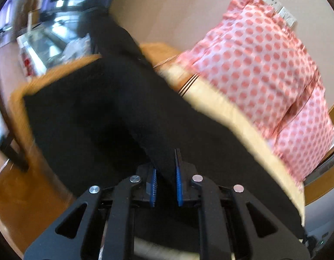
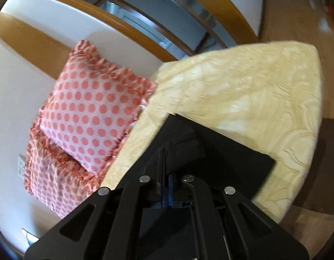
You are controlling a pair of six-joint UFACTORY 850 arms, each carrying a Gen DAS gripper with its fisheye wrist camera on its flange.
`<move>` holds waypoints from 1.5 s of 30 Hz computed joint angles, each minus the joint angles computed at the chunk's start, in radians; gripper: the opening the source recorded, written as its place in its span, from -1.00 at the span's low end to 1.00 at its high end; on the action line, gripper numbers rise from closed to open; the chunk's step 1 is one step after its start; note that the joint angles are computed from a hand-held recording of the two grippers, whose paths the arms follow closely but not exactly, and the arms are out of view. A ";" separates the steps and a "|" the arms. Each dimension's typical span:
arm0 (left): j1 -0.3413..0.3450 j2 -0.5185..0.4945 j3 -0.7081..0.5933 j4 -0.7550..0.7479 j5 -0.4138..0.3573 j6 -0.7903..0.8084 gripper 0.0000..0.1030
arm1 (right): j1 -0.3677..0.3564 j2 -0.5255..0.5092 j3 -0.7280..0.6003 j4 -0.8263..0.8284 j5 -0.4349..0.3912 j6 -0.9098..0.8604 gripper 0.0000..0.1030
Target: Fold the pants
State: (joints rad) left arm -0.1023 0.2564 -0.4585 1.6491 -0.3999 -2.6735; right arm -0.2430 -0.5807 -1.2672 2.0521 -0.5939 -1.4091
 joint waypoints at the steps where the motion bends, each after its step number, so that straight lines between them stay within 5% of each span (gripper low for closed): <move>1: -0.029 0.002 0.026 -0.029 -0.014 -0.005 -0.74 | 0.001 -0.004 -0.004 -0.014 0.014 0.009 -0.97; 4: -0.055 -0.006 0.044 0.018 -0.032 -0.106 -0.74 | -0.005 -0.012 -0.011 -0.049 0.015 0.043 -0.97; 11: -0.059 0.001 0.034 -0.025 -0.038 -0.038 -0.72 | -0.026 -0.014 -0.013 -0.132 -0.001 0.127 -0.97; 15: -0.065 0.008 0.042 -0.006 -0.030 -0.021 -0.71 | -0.028 -0.001 0.003 -0.189 0.065 0.177 -0.97; 26: -0.055 0.031 0.064 0.020 0.001 0.070 -0.72 | -0.007 0.070 0.095 -0.072 0.151 0.020 -0.94; 28: -0.049 0.047 0.075 0.041 0.018 0.088 -0.70 | 0.000 0.099 0.117 -0.010 0.206 -0.031 -0.67; 30: -0.046 0.076 0.093 0.067 0.034 0.082 -0.60 | -0.011 0.133 0.161 0.132 0.192 -0.149 -0.05; 32: -0.065 0.120 0.116 0.034 0.010 0.111 -0.34 | -0.004 0.149 0.172 0.248 0.239 -0.276 0.06; 33: -0.095 0.145 0.124 -0.039 -0.048 0.163 0.07 | -0.003 0.148 0.168 0.256 0.253 -0.293 0.05; 35: -0.172 0.180 0.135 -0.124 -0.220 0.199 0.53 | -0.008 0.125 0.150 0.197 0.240 -0.227 -0.02; 39: -0.251 0.242 0.160 -0.050 -0.418 0.119 0.77 | -0.001 0.105 0.148 0.154 0.189 -0.208 -0.36; 41: -0.232 0.229 0.158 0.035 -0.427 0.077 0.85 | 0.019 0.113 0.151 0.215 0.222 -0.296 -0.37; 44: -0.152 0.124 0.105 0.076 -0.365 0.107 0.85 | 0.014 0.082 0.135 0.146 0.148 -0.243 -0.87; 45: -0.122 0.098 0.096 0.099 -0.328 0.099 0.85 | 0.015 0.078 0.132 0.156 0.140 -0.253 -0.88</move>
State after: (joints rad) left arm -0.2241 0.3547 -0.3623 1.7476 -0.7282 -2.5746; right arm -0.2285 -0.5026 -1.1350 2.2081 -0.4544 -1.6623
